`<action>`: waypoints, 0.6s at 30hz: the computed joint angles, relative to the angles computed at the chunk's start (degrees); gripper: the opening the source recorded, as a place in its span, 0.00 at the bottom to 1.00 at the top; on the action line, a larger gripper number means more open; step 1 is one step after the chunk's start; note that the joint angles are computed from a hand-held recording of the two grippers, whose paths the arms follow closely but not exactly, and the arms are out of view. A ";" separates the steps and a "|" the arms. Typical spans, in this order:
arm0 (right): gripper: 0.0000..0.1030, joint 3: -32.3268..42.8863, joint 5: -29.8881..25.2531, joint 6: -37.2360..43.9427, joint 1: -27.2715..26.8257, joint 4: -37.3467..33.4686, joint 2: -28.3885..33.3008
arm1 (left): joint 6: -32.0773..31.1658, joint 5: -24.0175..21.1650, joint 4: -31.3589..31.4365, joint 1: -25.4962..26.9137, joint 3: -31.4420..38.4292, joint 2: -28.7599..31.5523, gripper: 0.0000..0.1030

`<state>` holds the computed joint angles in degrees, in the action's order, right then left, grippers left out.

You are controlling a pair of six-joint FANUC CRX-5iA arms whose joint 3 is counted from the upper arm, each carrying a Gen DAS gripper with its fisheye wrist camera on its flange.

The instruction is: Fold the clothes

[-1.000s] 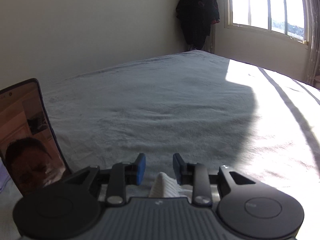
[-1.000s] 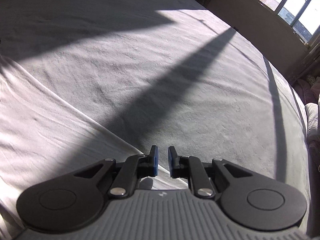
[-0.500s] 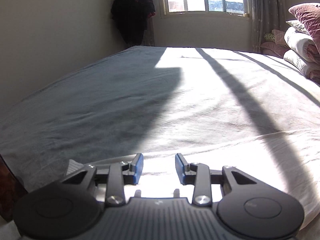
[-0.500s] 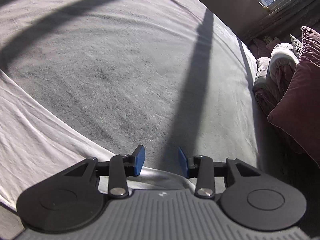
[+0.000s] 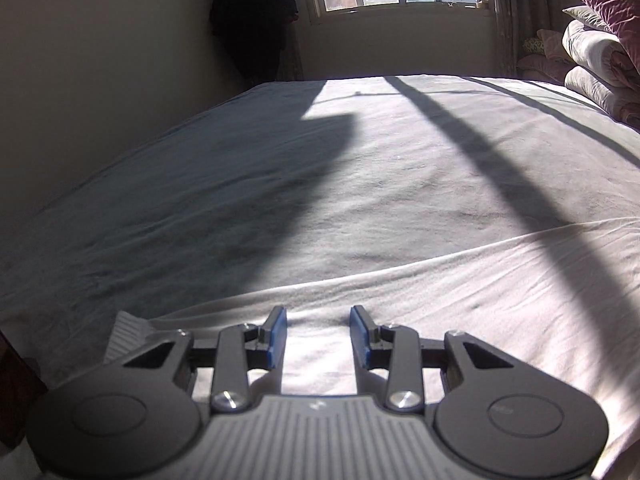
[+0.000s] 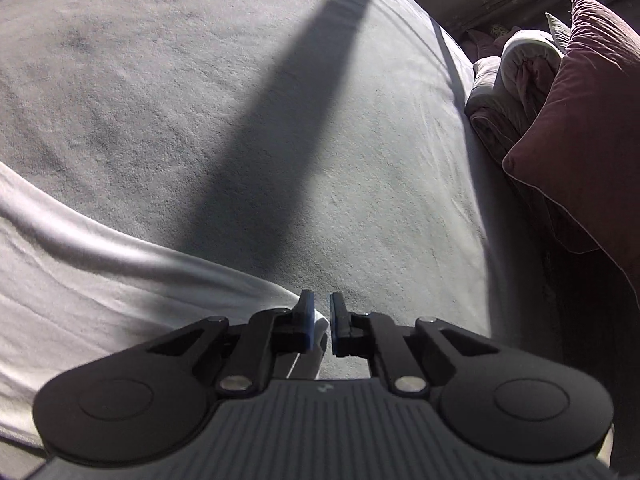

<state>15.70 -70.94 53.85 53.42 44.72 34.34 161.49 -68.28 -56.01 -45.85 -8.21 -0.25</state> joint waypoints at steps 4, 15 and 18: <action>0.00 -2.88 1.51 -2.37 0.59 6.17 -0.10 | 0.12 -0.39 -0.44 -0.35 0.10 0.19 0.35; 0.01 -7.14 3.49 -15.70 -1.13 10.36 -1.86 | -0.15 -0.53 -0.84 -0.48 0.13 0.59 0.35; 0.13 -8.45 7.52 -16.62 -2.01 6.57 -5.41 | -0.20 -0.54 -0.84 -0.44 0.14 0.63 0.35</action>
<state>7.24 -63.43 37.23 51.41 51.29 28.93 161.29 -68.82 -56.85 -46.28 -8.07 0.38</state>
